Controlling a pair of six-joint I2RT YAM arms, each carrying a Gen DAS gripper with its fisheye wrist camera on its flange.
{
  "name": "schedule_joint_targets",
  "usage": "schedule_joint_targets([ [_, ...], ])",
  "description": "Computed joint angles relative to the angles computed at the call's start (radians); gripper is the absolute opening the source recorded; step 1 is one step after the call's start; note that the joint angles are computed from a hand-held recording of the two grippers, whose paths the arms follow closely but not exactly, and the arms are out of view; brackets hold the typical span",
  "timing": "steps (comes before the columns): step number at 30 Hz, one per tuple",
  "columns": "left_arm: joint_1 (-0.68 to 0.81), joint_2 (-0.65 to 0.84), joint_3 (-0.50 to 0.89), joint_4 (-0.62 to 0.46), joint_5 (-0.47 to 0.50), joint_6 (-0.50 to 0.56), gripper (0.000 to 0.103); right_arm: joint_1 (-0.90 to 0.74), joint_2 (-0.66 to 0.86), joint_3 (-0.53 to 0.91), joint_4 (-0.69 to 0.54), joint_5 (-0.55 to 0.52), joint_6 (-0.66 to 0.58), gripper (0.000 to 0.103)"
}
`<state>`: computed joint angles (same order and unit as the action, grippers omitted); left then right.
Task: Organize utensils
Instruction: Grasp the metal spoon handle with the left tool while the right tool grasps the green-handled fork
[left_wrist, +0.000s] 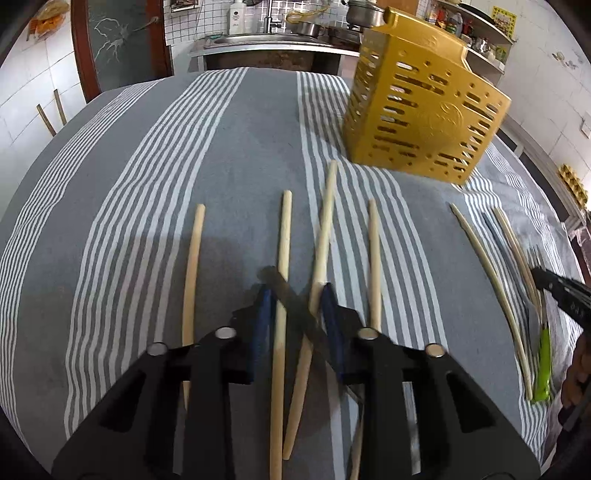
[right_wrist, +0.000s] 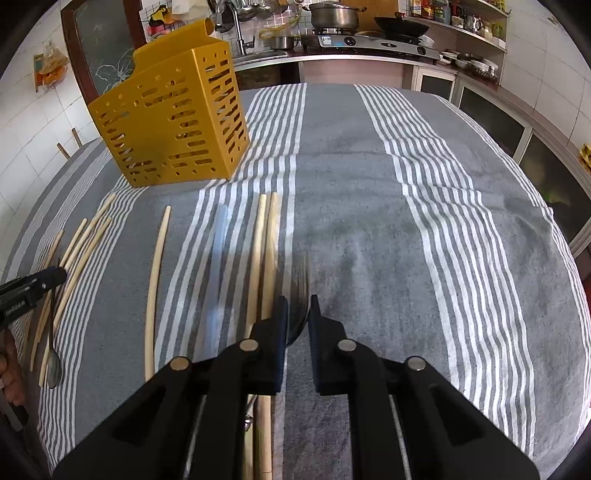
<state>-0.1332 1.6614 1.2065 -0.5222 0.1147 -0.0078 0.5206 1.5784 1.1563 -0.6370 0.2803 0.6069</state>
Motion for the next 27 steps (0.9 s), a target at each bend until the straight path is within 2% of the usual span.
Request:
schedule_joint_targets([
  [2,0.008,0.009,0.013,-0.003,0.008,-0.009,0.012,0.001,0.0,-0.001,0.002,0.001,-0.001,0.011],
  [6,0.015,-0.003,0.018,0.002,0.018,-0.022,0.008,-0.002,-0.009,-0.011,0.005,0.0,-0.002,0.011],
  [18,0.017,-0.103,-0.037,0.035,0.038,-0.021,0.008,0.004,-0.05,-0.015,0.0,0.023,-0.004,0.011],
  [20,0.017,-0.127,-0.044,0.034,0.037,-0.016,0.008,0.01,-0.066,-0.018,0.003,0.031,-0.008,0.006],
  [27,0.019,-0.21,-0.058,0.028,0.055,-0.014,0.008,0.03,-0.122,-0.031,0.014,0.055,-0.015,0.0],
])
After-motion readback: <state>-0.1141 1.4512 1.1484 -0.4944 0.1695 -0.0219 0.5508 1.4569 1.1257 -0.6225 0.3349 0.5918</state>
